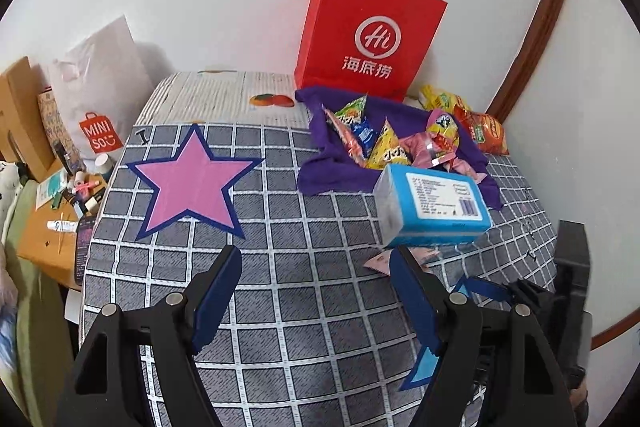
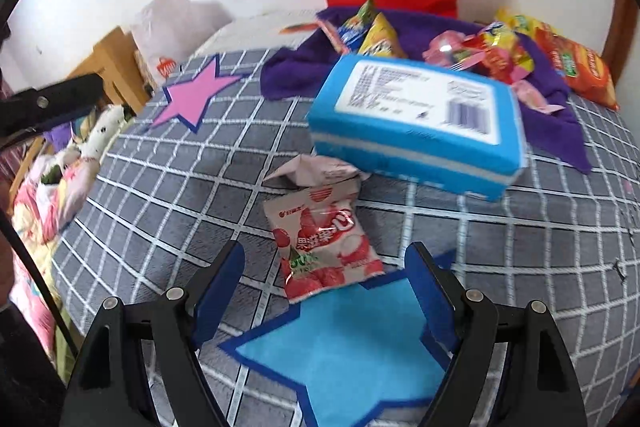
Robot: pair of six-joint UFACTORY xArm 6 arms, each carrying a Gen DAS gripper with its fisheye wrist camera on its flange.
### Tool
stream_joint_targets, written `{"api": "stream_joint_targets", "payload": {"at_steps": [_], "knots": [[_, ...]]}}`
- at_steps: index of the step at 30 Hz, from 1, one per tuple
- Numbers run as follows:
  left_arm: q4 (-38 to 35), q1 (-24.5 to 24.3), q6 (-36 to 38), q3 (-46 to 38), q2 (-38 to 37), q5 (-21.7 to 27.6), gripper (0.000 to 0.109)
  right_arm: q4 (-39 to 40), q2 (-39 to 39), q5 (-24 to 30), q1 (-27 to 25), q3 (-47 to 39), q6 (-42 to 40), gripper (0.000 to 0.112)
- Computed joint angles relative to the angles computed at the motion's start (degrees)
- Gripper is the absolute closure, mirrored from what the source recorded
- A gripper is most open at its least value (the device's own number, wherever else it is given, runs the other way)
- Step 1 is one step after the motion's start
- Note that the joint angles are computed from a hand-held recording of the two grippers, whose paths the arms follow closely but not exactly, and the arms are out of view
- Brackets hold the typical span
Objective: Organize snacks
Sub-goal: 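Grasp the pink lychee candy bag with the right gripper while the left moves toward the pastry packet, then grasp the pink pastry packet with the left gripper while the right holds the lychee bag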
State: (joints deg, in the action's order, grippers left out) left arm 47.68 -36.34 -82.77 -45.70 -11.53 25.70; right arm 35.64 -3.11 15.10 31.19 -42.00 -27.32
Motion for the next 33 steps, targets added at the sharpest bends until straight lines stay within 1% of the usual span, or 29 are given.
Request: {"api": "stream_joint_targets", "payload": {"at_steps": [3,7,8,10,11,12,13,14,15,17,20,21,23,26,29,31,33], "knots": [[-0.83,0.99,1.4,0.85,0.59,-1.82,0.034,0.31,3.35,-1.71,0.81,-1.39,-0.85,0.031],[-1.99,2.04,2.48,1.28,1.7,-3.51,0.034,0.21,7.24,-0.81,1.16,-4.05,-0.98,0.031],[-2.17,2.34,2.61,1.33,2.05,-4.15,0.034,-0.41,7.82,-1.34,1.45,-4.2,-0.52,0.031],[-2.21,2.73,2.68,1.27,2.64,-4.9,0.034,-5.53,9.14,-3.46,1.95,-4.18,3.62,0.031],[-2.47,2.94,2.91,1.24,2.99,-5.39,0.034,-9.85,9.77,-5.07,2.05,-3.87,7.02,0.033],[-2.83,3.12,3.26,1.23,3.38,-5.9,0.034,-11.87,10.1,-6.17,2.1,-3.63,8.67,0.034],[-3.03,3.23,3.5,1.22,3.67,-6.31,0.034,-11.56,10.06,-7.51,2.33,-3.17,8.23,0.047],[-3.23,3.4,3.8,1.23,4.08,-6.9,0.034,-9.74,10.03,-8.38,2.63,-2.99,6.32,0.052],[-3.46,3.49,4.03,1.21,4.38,-7.27,0.034,-7.0,9.89,-8.31,2.84,-3.09,3.34,0.053],[-3.92,3.77,4.65,1.18,5.23,-8.59,0.034,-4.75,9.67,-7.65,2.66,-3.22,1.03,0.054],[-5.14,4.02,6.37,0.79,6.79,-10.35,0.034,-4.94,8.44,-6.82,2.01,-2.37,1.2,0.055],[-5.55,4.0,7.03,0.56,7.31,-10.74,0.034,-5.87,7.79,-6.64,1.68,-1.84,2.17,0.055],[-6.23,4.01,8.31,-0.13,8.62,-11.67,0.034,-11.31,6.24,-6.72,0.7,-0.35,7.38,0.056],[-8.09,4.1,10.78,-1.29,10.65,-13.29,0.034,-14.08,2.97,-6.83,-0.87,2.33,10.45,0.056],[-10.48,3.95,13.77,-3.22,13.42,-15.02,0.034,-14.88,0.24,-7.02,-2.4,4.48,12.42,0.056],[-12.14,3.73,15.73,-4.22,14.8,-15.87,0.034,-12.57,-1.55,-6.5,-3.44,5.56,11.47,0.056],[-14.27,3.34,18.26,-5.62,16.59,-16.57,0.034,-12.47,-2.95,-6.36,-4.54,6.46,12.0,0.056]]}}
